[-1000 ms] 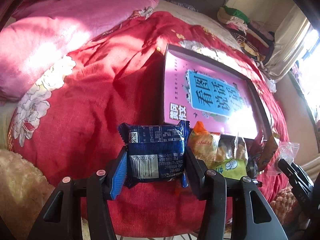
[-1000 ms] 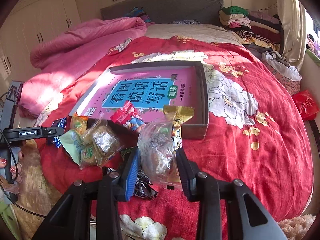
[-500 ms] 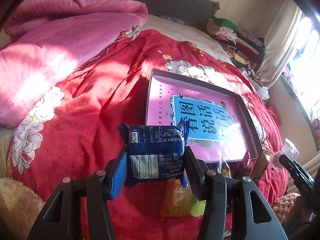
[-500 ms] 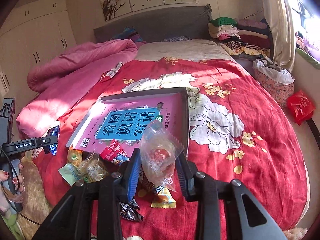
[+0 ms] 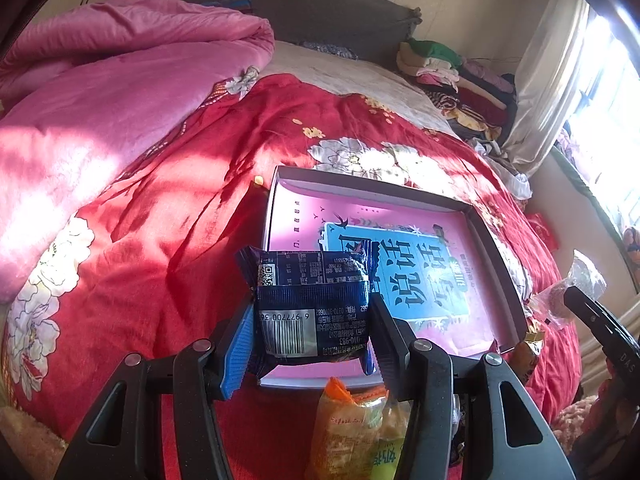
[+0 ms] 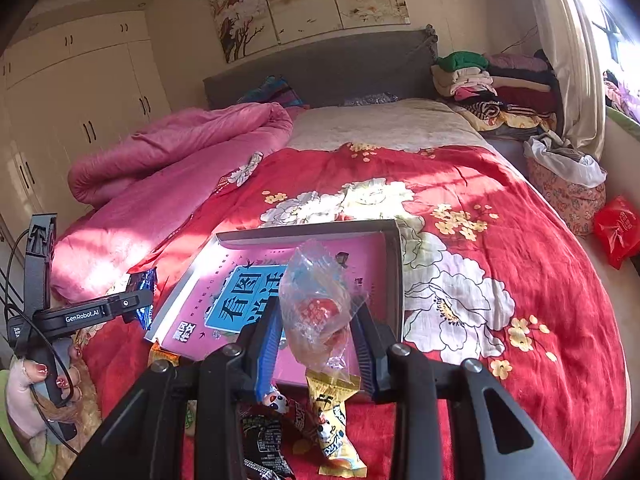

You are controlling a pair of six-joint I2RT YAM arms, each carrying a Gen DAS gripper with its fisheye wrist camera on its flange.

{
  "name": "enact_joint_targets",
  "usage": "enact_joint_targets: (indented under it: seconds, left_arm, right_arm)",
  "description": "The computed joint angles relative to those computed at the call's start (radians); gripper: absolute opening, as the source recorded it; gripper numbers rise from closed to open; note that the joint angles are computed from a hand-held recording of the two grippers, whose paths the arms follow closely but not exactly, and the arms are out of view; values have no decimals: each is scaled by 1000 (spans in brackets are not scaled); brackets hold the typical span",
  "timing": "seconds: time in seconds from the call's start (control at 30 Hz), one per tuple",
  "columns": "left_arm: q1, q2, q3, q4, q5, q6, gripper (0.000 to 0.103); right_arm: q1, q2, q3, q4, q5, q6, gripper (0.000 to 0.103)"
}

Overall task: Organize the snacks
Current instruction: 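Carry blue packet with left tool while right tool carries candy bag over box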

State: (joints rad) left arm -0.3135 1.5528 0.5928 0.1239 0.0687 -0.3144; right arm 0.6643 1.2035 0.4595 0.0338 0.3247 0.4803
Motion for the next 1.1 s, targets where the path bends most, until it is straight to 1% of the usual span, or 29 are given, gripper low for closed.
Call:
enact_joint_targets:
  seconds: [0.27,0.5,0.7,0.9,1.1]
  left_arm:
    - [5,104,52,25,31,11,55]
    - [-7,171,80,35,29,26,55]
    - [-23,221,100,35,26,45,55]
    - [-35,245,108,32,31,60,55]
    - [-41,270,121,22,35,66,55]
  right_arm:
    - [-79,97,1,68,-70,-3,35]
    - [-155,177,2,129,-159,1,35]
    - [-187,254,5,168,-199,10,35]
    - [-216,291,0,185,-238,25,35]
    - [-223,313,1,187,-251,31,35]
